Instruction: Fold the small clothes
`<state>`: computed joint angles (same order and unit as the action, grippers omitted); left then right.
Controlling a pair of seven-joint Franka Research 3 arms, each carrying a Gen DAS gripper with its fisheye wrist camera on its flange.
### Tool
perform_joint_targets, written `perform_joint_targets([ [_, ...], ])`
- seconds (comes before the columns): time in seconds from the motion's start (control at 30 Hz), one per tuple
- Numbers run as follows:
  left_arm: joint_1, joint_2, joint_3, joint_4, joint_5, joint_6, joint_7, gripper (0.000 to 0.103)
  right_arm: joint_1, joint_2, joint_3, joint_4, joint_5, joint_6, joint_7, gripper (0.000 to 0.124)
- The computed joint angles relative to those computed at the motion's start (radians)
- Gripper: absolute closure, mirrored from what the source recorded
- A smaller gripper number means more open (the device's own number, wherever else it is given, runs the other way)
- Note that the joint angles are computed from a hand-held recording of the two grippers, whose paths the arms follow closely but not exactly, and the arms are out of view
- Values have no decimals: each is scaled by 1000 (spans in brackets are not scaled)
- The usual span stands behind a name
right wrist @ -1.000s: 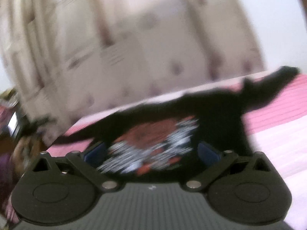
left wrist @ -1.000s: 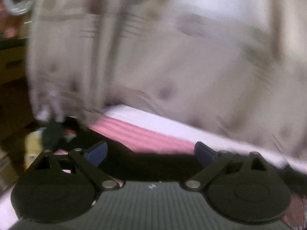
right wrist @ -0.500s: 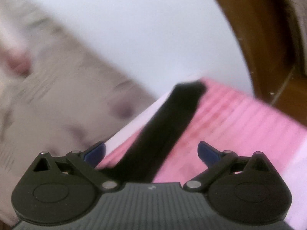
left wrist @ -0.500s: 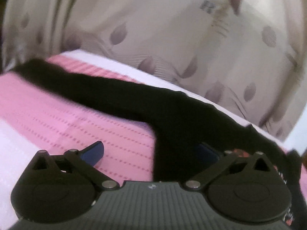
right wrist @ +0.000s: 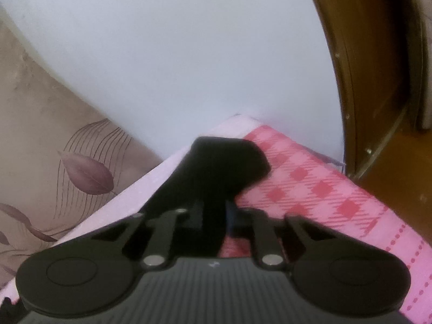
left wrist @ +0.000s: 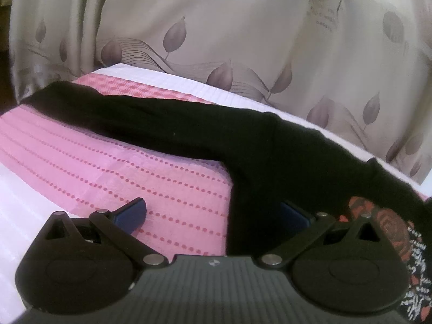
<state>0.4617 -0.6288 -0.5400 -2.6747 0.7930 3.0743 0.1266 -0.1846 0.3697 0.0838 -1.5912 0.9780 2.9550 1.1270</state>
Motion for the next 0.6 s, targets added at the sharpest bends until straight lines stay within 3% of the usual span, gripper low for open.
perform_joint_targets([
  [0.1, 9, 17, -28, 30, 6, -44, -19, 0, -34, -51, 49, -66, 104, 104, -148, 116],
  [0.17, 3, 21, -24, 36, 23, -54, -39, 0, -21, -94, 10, -126, 106, 140, -111, 116],
  [0.27, -16, 20, -5, 34, 50, -64, -62, 0, -45, -170, -13, -222, 176, 103, -161, 116],
  [0.33, -27, 30, 2, 45, 69, -78, -74, 0, -60, -190, -33, -244, 254, 20, -187, 116],
  [0.37, -32, 38, 4, 53, 78, -90, -81, 0, -43, -197, -64, -261, 261, 14, -128, 116],
  [0.47, -64, 57, 15, 76, 101, -145, -99, 0, -45, -241, -78, -313, 437, 7, -158, 117],
  [0.53, -81, 63, 24, 86, 117, -179, -123, 0, -7, -303, -93, -385, 452, 67, -183, 114],
  [0.6, -94, 61, 37, 85, 141, -187, -157, 0, 32, -400, -102, -474, 564, 142, -260, 114],
])
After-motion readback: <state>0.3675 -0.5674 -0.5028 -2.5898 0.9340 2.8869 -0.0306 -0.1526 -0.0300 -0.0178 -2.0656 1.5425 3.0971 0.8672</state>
